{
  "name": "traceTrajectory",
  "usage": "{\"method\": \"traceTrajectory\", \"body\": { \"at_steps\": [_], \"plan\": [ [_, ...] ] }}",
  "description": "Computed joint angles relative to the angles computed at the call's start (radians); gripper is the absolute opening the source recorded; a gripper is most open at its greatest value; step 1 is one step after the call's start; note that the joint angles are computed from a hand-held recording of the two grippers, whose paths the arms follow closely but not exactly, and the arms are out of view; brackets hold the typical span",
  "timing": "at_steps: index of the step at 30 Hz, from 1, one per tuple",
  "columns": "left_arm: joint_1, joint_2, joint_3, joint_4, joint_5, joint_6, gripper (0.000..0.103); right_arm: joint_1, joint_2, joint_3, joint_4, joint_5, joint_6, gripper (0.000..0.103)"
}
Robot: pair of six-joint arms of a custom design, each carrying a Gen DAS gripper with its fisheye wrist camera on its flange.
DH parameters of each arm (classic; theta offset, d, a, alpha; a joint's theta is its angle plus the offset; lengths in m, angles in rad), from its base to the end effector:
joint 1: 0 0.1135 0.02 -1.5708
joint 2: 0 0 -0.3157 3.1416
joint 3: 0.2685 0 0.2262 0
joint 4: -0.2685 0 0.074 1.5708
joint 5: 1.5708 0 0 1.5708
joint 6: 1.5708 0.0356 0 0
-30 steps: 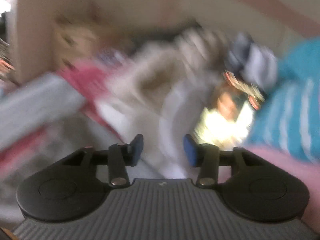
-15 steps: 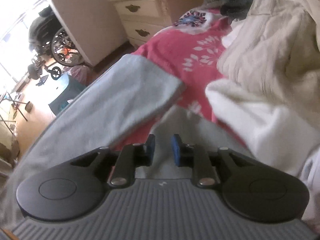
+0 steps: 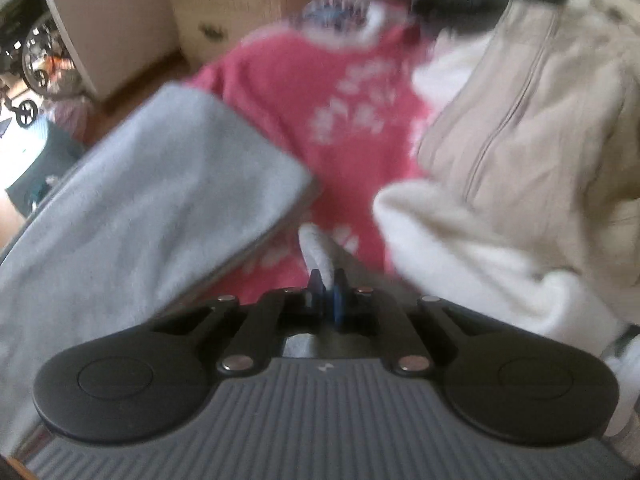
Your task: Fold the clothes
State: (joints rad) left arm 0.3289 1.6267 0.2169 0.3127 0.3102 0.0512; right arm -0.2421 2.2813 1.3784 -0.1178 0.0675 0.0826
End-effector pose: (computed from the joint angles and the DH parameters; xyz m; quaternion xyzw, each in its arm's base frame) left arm 0.1749 0.0482 0.1270 -0.0970 0.9562 -0.1037 0.2560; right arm 0.4512 -0.1139 0.1254 0.1645 0.9477 -0.0540 0.2680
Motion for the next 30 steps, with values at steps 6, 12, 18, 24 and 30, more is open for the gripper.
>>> {"method": "traceTrajectory", "body": {
  "at_steps": [6,12,18,24,30],
  "plan": [
    [0.007,-0.011,0.005,-0.013,-0.006,0.009,0.064,0.024,0.011,-0.177,0.408,0.032,-0.122,0.009],
    [0.007,-0.018,-0.004,0.012,-0.014,0.002,0.063,-0.064,-0.148,-0.271,0.358,-0.279,-0.28,0.014],
    [0.006,-0.073,-0.014,0.005,-0.015,0.038,0.064,-0.078,-0.188,-0.145,-0.407,-0.602,-0.963,0.014],
    [0.008,-0.105,0.002,-0.072,-0.007,0.083,0.061,0.013,-0.065,-0.108,-0.476,-0.47,-1.252,0.007],
    [0.028,-0.096,-0.001,-0.071,-0.004,0.097,0.058,-0.075,0.055,0.128,-0.112,-0.27,-0.755,0.006]
  ]
}}
